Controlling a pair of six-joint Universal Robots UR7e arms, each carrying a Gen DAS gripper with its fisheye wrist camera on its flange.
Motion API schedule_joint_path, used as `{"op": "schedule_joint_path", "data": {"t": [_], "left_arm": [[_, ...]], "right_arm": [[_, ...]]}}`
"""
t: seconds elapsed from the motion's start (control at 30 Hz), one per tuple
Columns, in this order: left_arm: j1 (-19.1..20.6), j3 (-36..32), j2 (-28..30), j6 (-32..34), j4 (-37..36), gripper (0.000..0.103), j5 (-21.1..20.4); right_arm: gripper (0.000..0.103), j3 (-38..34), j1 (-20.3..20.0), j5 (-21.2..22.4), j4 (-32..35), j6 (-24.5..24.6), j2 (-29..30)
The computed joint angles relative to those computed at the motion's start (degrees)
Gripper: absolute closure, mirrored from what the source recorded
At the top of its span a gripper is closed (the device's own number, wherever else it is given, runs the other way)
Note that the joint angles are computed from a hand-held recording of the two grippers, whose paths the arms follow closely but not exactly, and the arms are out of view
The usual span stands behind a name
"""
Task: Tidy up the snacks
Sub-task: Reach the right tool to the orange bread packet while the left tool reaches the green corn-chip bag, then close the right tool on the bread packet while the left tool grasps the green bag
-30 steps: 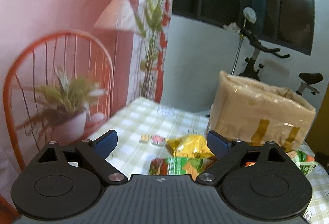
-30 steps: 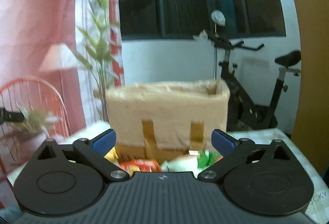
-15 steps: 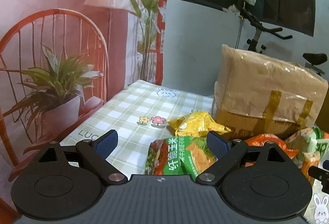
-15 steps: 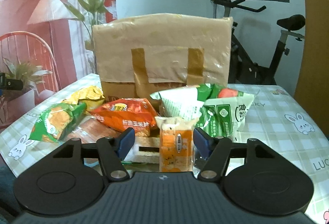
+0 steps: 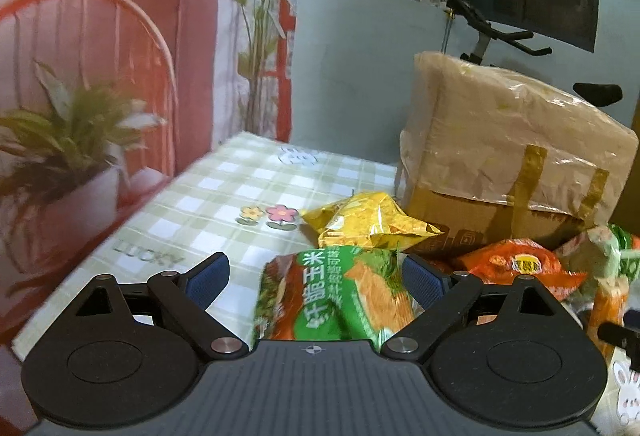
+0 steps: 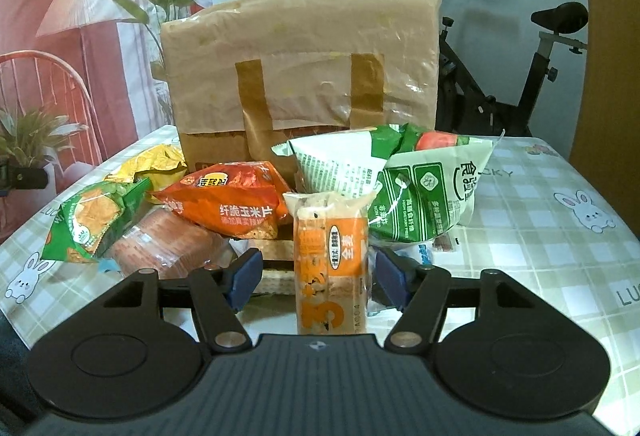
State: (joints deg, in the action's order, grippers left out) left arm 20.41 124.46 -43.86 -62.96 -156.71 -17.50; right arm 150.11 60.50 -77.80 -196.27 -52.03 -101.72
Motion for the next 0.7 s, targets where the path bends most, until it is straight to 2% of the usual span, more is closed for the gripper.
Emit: {"op": "schedule_joint_path", "data": {"t": [0.07,0.13,0.3,0.37,0.57,0.63,0.7], "left_arm": [[2.2,-1.1,1.9,6.0,-7.2,0.008,-1.3],[3.9,-2.1,3.2,8.5,-9.1,0.008,-2.5],[6.3,-3.6,4.2,6.0,-4.4,0.008,-6.1],[6.7,-3.2,5.2,8.6,-7.8,0.008,-7.2],[6.1,-2.6,5.8,9.0,-7.0,0.006,-5.8],[6.1,-1.9,6.5,12.5,-11.8,0.015,-5.7],[5.6,-2.0,6.7,13.3,-10.8,0.021,-4.9]], "right_arm": [[0.037,-0.2,0.0,-0.2,0.1,0.2,0.2],[0.037,-0.3,0.3,-0.6,-0.1,0.6,0.6],[0.037,-0.4,0.1,-0.4,-0.7,0.6,1.0],[0.037,-0.5,0.0,-0.5,-0.7,0.7,1.0],[0.037,-0.8,0.5,-1.6,-1.4,1.1,1.9],[0.037,-0.9,0.8,-2.1,-1.5,1.0,2.3],[0.037,-0.9,1.1,-2.4,-1.7,1.1,2.6]]}}
